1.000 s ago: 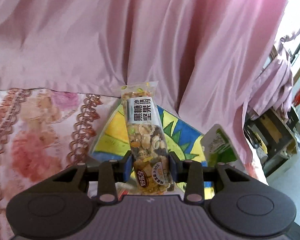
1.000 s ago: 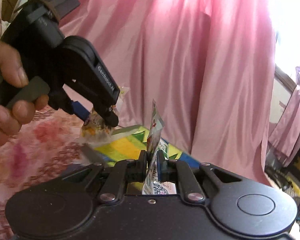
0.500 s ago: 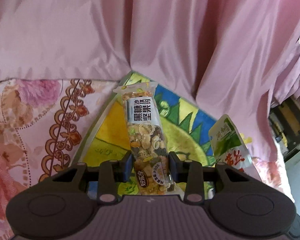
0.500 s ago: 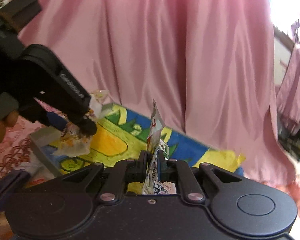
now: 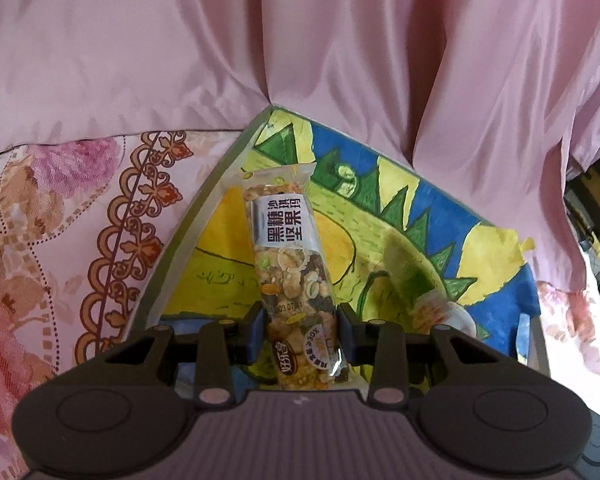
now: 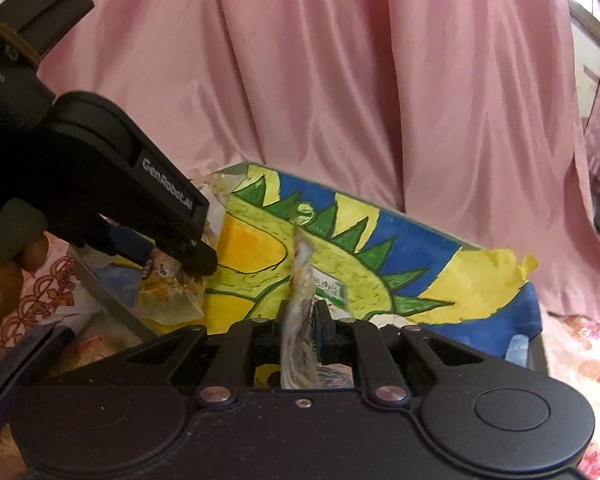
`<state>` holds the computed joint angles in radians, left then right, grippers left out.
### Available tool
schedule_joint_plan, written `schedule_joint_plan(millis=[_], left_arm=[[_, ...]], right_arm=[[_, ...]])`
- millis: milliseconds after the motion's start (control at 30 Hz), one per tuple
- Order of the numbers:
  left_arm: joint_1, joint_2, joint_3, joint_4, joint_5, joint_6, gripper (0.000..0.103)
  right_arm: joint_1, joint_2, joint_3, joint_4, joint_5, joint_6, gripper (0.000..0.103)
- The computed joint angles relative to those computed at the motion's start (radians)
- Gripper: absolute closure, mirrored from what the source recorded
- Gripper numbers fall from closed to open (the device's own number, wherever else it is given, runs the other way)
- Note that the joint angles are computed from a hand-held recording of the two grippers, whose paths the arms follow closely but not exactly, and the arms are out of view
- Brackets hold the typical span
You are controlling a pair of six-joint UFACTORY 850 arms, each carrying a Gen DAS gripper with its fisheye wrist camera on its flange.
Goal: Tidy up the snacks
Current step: 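Lower the nut-bar packet into the tray and open the left gripper while the right releases the pouch there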
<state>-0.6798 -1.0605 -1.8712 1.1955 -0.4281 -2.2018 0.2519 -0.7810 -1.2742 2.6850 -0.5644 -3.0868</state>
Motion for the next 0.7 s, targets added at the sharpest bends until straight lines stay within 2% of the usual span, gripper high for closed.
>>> schedule_joint_plan(millis=[133, 267, 333, 433, 700], left_arm=[[-0.003, -0.006, -0.014, -0.038, -0.008, 0.038, 0.061], [-0.01, 0.012, -0.003, -0.042, -0.035, 0.05, 0.054], [-0.014, 0.027, 0.011, -0.021, -0.048, 0.034, 0.052], [-0.024, 0.054, 0.041, 0.016, -0.073, -0.003, 0.046], [-0.089, 0.164, 0.162, 0.163, -0.233, -0.13, 0.018]], right_arm=[[0.002, 0.004, 0.004, -0.011, 0.007, 0.029, 0.081], [-0.007, 0.01, 0.004, -0.075, -0.006, 0.119, 0.065], [-0.011, 0.019, 0.017, -0.097, -0.021, 0.153, 0.063], [-0.015, 0.046, 0.05, -0.078, -0.044, 0.15, 0.055], [-0.054, 0.164, 0.175, -0.069, -0.173, 0.209, 0.031]])
